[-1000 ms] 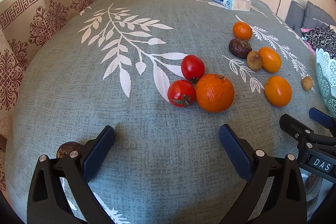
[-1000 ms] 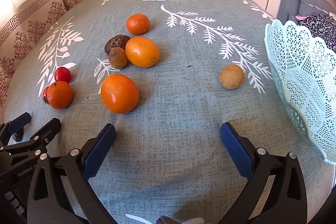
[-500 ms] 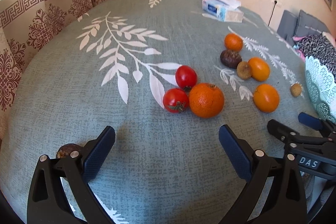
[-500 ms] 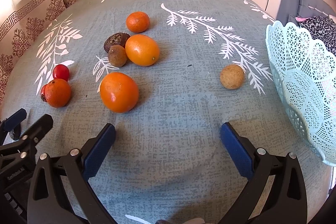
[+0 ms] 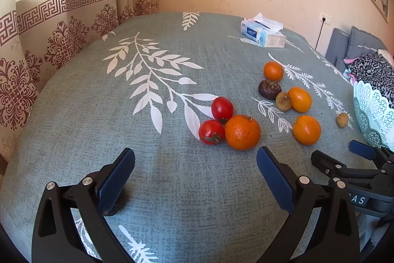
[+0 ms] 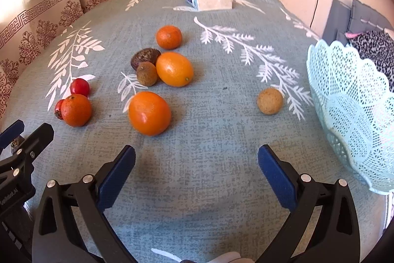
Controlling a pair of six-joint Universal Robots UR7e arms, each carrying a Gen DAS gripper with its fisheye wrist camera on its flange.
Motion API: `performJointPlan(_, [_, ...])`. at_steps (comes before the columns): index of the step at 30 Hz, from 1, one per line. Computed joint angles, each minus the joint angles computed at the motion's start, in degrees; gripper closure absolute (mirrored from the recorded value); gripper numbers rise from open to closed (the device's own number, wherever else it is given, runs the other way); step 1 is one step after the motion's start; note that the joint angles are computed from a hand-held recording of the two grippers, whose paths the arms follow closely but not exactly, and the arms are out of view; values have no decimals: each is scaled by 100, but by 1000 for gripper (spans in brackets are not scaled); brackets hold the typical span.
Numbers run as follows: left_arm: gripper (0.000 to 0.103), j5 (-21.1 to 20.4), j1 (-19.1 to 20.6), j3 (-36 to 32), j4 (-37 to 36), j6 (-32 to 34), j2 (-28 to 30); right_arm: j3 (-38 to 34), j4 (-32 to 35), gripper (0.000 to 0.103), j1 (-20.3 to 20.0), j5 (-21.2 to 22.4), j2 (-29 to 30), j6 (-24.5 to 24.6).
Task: Organize fruits
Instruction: 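Move the left gripper toward the dark brown passion fruit while the right gripper approaches the large orange, then grasp the passion fruit with the left gripper while the right gripper grasps the large orange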
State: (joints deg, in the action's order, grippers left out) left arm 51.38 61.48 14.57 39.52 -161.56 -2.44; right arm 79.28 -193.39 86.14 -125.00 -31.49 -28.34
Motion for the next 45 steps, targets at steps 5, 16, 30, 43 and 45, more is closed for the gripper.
performJointPlan(5, [5, 37, -7, 868, -629, 60, -448, 69, -182, 2, 20, 68, -30, -84])
performJointPlan(16, [5, -114, -42, 1787, -1355, 451, -933, 424, -404, 2, -67, 847, -277, 8])
performJointPlan(30, [5, -500, 87, 3144, -2145, 562, -1841, 579, -515, 2, -38, 1143, -333, -106])
performJointPlan(43, [44, -364, 291, 2009, -618, -374, -1270, 564, -345, 2, -42, 1182, -322, -120])
performJointPlan(45, [53, -338, 321, 1800, -395, -532, -1166, 558, -341, 4, -39, 1177, -312, -141])
